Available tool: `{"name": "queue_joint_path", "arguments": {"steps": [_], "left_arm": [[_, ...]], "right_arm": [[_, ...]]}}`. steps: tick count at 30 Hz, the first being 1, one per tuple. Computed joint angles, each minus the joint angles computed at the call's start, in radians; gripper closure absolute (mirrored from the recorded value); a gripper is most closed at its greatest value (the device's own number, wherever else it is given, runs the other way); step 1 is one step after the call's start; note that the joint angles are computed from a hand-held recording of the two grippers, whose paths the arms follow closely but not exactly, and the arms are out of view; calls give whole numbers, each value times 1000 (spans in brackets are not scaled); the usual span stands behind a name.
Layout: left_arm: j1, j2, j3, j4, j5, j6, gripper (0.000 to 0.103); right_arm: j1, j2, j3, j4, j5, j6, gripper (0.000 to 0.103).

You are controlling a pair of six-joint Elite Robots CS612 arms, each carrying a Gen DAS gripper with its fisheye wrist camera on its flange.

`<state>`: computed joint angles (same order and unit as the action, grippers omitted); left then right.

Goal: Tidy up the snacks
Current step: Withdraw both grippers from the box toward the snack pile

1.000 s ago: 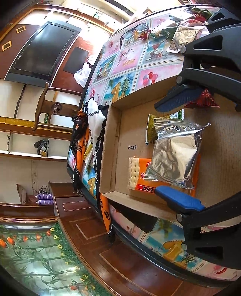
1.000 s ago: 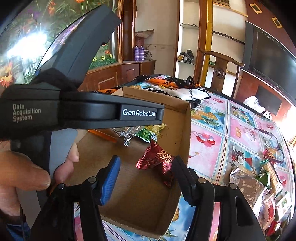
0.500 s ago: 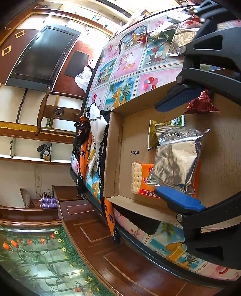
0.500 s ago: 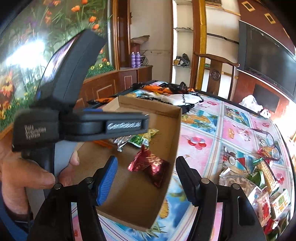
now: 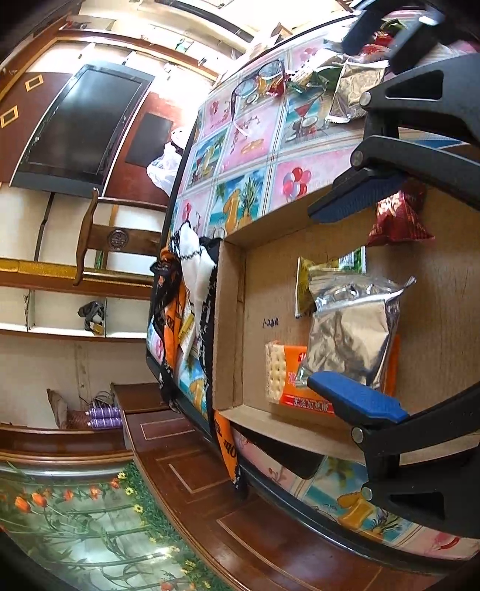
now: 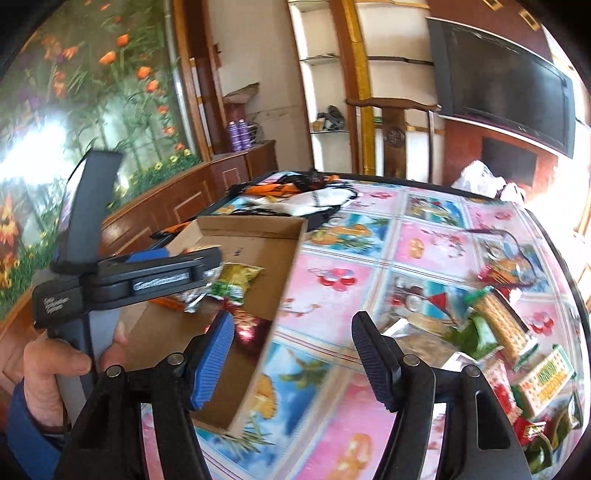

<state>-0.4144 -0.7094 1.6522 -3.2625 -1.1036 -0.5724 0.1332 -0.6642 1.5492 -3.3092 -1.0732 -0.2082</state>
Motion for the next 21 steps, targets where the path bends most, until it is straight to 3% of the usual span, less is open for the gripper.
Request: {"name": "queue_joint_path", "arguments": {"steps": [6,10,13,17,21], "left_arm": [[-13,5,2,-60,-9,52,21],[-25,9,-1,-79,-17,99,21],[-24,11,-3,-90,-71,119,21],[-27,13,-6,-94,-108,134,21],[-30,14,-9,-106,-154,132,21]], "right_arm": [[-45,18,-39,21,-48,135,33],[-78,50,-98,108,-71,278,33],[-89,59,-121,196,-48,299,34],[-94,52,-127,342,94,253,35],[-118,55,-137,494,381,171,34]]}}
